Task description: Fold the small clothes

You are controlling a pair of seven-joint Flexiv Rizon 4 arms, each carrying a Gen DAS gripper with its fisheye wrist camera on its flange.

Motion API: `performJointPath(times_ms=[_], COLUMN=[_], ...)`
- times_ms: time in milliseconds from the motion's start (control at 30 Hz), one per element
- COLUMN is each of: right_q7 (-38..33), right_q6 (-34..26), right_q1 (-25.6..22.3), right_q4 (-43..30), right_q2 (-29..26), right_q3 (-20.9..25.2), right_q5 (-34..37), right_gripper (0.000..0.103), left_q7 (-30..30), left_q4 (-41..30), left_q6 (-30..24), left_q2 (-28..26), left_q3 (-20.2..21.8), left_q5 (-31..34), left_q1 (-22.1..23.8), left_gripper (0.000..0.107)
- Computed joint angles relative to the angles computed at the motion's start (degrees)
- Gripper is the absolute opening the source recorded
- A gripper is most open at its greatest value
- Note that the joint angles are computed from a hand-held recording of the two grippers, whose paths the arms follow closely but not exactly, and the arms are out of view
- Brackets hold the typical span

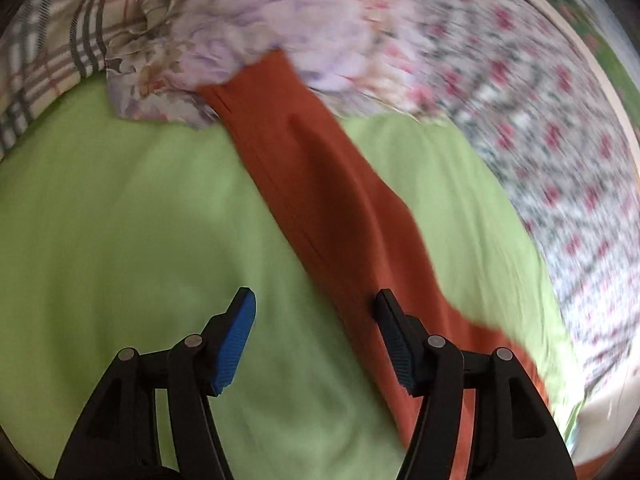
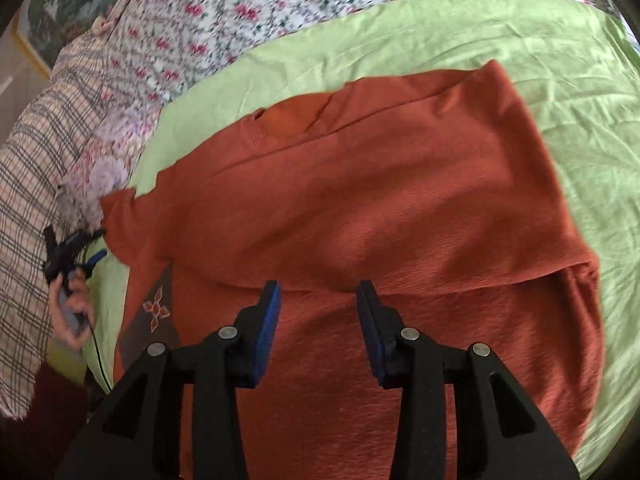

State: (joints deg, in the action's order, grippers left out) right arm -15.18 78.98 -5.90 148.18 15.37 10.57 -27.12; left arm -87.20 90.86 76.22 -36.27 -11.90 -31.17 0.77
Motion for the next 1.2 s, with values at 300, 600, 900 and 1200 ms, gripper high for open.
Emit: performJointPath(times_ms=[300, 600, 900, 1200], right_q7=[-1.1, -1.8, 1.6, 4.2], right_q6=[-1.6, -1.5, -0.2, 0.2], right_q1=[2.5, 3.2, 0.7, -1.4], right_q4=[-2.1, -1.1, 0.8, 3.9], right_q2=[-1.7, -0.9, 2.0, 6.2], right_q3=[-0.4, -0.7, 1.1, 2.3], right_q5=[1.8, 4.1, 1.8, 1.6], right_gripper=[0.041, 0.041, 0.041, 0.041], left_q7=[-8.4, -3.3, 16.5, 20.8], left_q4=[-20.7, -13.0, 4.0, 7.4], left_q6=[-5.7, 2.1, 13.9, 11.4], left_q2=[-12.8, -7.1, 3.4, 2.7], left_q3=[5.7, 0.0, -25.0, -32.4], left_q5=[2.9, 6.0, 2.8, 7.3], left_q1=[-1.1, 0.7, 7.5, -0.9], left_gripper=[0.03, 0.002, 0.002, 0.002])
